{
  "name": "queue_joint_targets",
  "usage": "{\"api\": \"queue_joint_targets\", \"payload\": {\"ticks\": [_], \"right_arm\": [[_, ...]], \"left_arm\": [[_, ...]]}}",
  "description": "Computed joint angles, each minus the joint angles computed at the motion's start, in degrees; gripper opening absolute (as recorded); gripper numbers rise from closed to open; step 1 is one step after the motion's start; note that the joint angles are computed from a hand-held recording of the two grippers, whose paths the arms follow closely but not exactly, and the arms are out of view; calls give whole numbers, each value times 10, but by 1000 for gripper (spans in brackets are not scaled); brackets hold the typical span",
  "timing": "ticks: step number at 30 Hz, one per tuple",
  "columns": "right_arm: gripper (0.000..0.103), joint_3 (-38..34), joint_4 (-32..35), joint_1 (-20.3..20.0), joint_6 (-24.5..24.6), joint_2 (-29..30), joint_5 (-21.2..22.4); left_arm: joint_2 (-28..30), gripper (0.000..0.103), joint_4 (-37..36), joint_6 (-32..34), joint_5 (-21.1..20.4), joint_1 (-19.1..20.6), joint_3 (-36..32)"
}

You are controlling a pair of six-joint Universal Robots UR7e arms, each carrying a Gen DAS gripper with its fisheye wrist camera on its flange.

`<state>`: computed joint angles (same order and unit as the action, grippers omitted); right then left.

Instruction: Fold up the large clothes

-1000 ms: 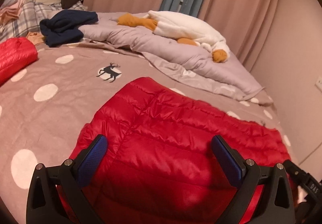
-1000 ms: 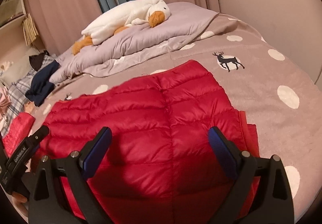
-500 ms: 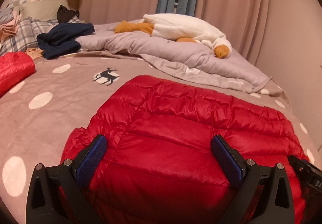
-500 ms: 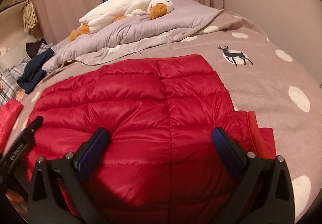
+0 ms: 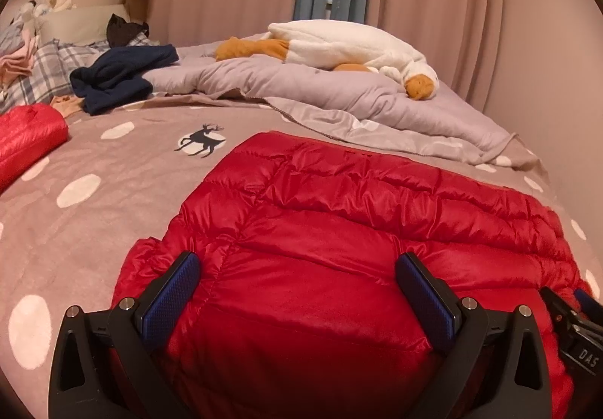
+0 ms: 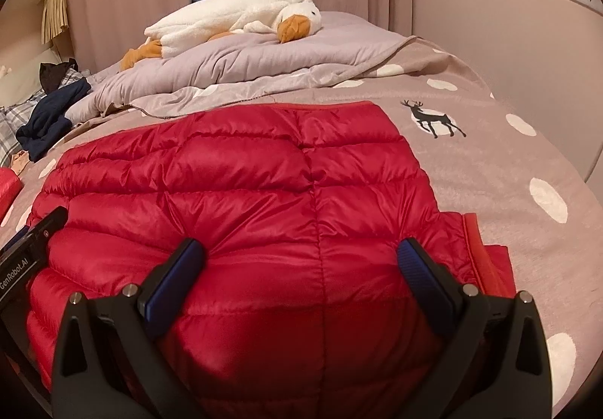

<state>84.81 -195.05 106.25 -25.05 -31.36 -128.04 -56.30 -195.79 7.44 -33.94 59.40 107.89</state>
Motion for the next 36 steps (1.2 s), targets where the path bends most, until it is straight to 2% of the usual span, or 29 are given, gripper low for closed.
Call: {"api": "queue_joint_targets", "payload": {"ticks": [4,9,14,16,20,24,25,29,32,33,34,36], "right_arm": [[102,8,-6,1,6,-7,9],[103,35,-35,16,-10,-22,13],[103,62,-57,31,-23,-35,44],[103,68,-60,35,-32,-36,53],[103,60,-35,37,-45,-22,41],[103,50,6,30,-35,-13,27],[103,44,20,29,-34,-11,22],[103,26,55,26,-29,1,8],[103,9,52,28,-44,20,-14],[103,6,49,29,-48,23,-19],[103,5,45,30,-50,25,-22],[103,7,39,30,-52,24,-22]], "left_arm": [[-2,102,-12,6,6,-4,3],[-43,102,-30,-7,-20,-13,47],[-77,102,-86,-20,-11,-29,86],[-89,102,-98,-40,5,-28,100],[-125,102,-21,-131,9,-8,115],[-140,102,35,-158,47,-3,126],[-147,102,59,-173,43,0,132],[-179,102,100,-210,-25,11,158],[-202,102,162,-289,-131,38,157],[-201,102,161,-293,-142,41,156],[-195,102,155,-279,-135,36,154],[-188,102,162,-257,-172,45,143]]}}
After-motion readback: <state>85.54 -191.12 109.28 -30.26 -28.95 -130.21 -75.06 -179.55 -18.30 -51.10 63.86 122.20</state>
